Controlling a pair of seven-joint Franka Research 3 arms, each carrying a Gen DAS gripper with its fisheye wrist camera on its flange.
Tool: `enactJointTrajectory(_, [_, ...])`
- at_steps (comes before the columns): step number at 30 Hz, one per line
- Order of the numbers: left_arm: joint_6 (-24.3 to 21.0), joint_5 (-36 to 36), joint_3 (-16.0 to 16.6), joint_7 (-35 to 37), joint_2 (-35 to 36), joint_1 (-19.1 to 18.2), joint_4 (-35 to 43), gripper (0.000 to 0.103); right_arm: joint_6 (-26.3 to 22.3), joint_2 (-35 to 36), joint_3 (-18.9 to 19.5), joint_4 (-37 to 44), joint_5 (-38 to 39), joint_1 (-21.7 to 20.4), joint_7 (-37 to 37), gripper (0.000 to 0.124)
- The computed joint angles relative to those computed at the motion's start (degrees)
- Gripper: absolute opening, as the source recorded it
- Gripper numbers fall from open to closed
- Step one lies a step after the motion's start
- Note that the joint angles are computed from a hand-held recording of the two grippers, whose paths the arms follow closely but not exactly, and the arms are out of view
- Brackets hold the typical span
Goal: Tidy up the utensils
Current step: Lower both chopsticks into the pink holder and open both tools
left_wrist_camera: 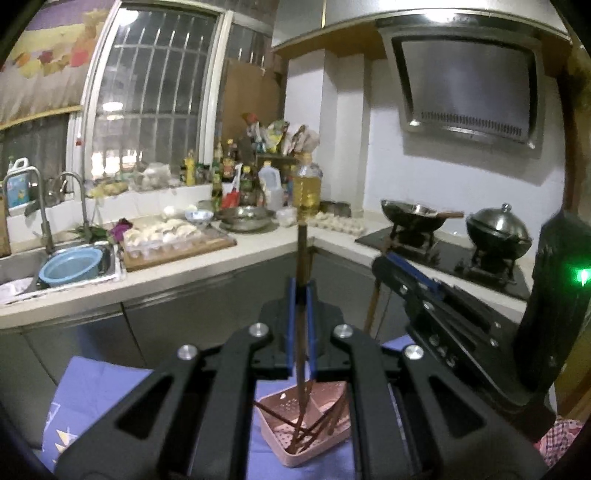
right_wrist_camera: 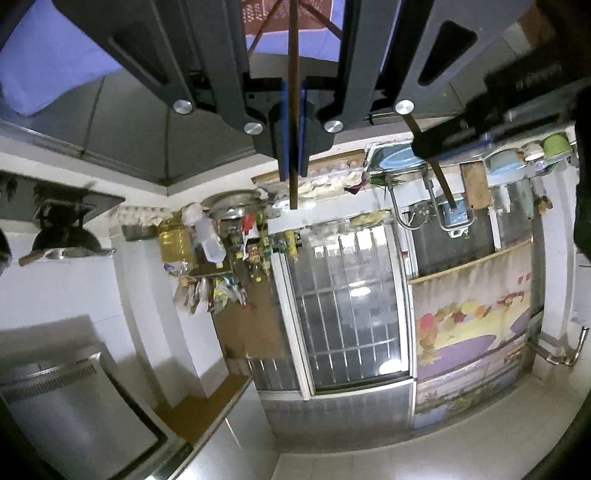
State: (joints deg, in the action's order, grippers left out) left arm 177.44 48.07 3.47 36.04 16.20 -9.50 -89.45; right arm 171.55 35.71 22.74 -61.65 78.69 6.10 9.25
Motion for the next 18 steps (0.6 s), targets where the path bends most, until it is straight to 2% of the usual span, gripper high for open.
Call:
enactJointTrajectory(2, [-0.81,-4.05,-2.63,3.97,2.11,2.03,0.79,0.005,-0.56,3.03,-2.11,3.00,-4.34,1.90,5.58,0.005])
enactJointTrajectory(5, [-1.58,-7.50,-3.64,7.42,4.60,2.67,1.41,0.005,-1.17,6.89,-3.01,5.74,-9.69,2.94,11.24,0.005])
enactJointTrajectory(8, [-2.16,-11.92,-5.38,11.59,6.45,3.72,1.37,0.005,-0.79,7.62,-1.62,4.39,-12.13,2.21,12.66,0.005])
enactJointTrajectory(11, [-2.49,-14.72,-5.32,13.66,7.47,3.47,0.75,0.005,-0.30,7.71,-0.06,2.11,-13.89,1.11,13.24,0.005])
enactJointTrajectory(15, [-3.91,-15.85,-3.33,13.25,7.89,1.55,-0.32,0.005,0.01,6.23,2.99,-2.39,-12.69,-1.48,10.71,0.005])
enactJointTrajectory(18, [-5.78,-12.66,0.73,8.47,7.66,-1.93,-0.95,0.006,-0.10,4.27,4.95,-6.18,-9.55,-3.37,6.20,0.006])
